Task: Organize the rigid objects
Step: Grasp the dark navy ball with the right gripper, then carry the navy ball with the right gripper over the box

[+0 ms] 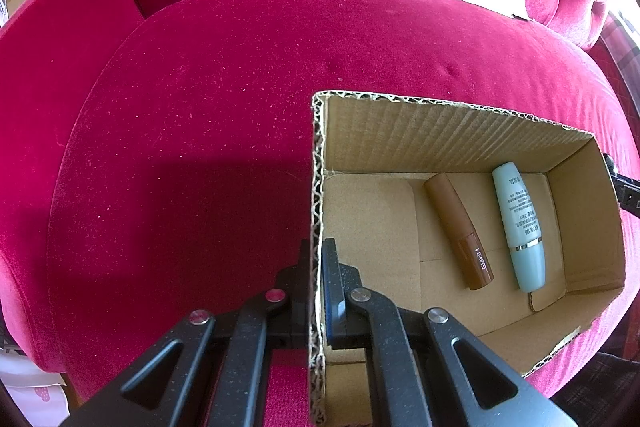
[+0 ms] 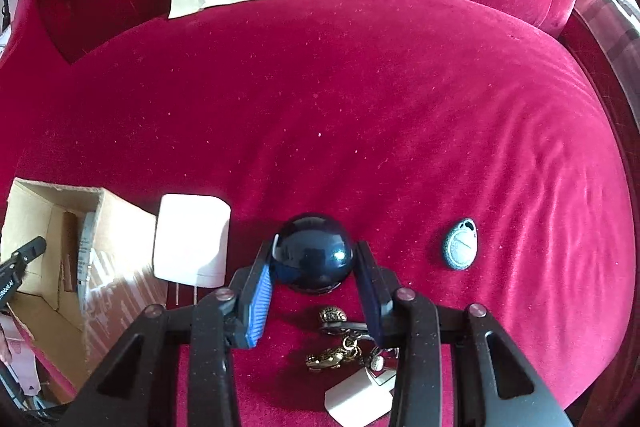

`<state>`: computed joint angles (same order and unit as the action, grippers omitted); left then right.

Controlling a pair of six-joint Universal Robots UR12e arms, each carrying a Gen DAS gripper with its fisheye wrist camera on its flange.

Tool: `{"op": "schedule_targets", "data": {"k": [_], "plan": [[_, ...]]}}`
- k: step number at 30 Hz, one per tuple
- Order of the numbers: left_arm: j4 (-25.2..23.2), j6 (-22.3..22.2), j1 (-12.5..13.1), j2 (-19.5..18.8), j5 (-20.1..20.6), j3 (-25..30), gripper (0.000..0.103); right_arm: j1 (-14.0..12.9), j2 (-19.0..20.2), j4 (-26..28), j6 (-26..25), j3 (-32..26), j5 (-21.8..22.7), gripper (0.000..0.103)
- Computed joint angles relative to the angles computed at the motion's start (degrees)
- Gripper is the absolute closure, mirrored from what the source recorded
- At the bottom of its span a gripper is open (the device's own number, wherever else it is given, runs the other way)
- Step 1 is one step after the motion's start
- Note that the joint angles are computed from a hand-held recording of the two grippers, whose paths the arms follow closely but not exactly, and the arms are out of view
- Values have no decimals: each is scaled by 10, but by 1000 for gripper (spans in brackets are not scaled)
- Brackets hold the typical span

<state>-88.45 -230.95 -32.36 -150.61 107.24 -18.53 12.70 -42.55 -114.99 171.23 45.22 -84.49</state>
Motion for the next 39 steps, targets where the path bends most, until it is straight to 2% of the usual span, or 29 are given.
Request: {"op": "schedule_targets", "data": {"k": [7,14,31,39], "plan": [[-1,1,0,-1,1,2,100,-3,1,24,13,-16,-3,62],[-7,1,0,-6,1,12,100,1,-6,34,15,-20,-28,62],[-10,0,0,-11,1,20,100,7,-29,52,8,-25,-14,62],[-14,-1,1,-15,0,28,100,19,-37,39,-14,-22,-1,62]]}}
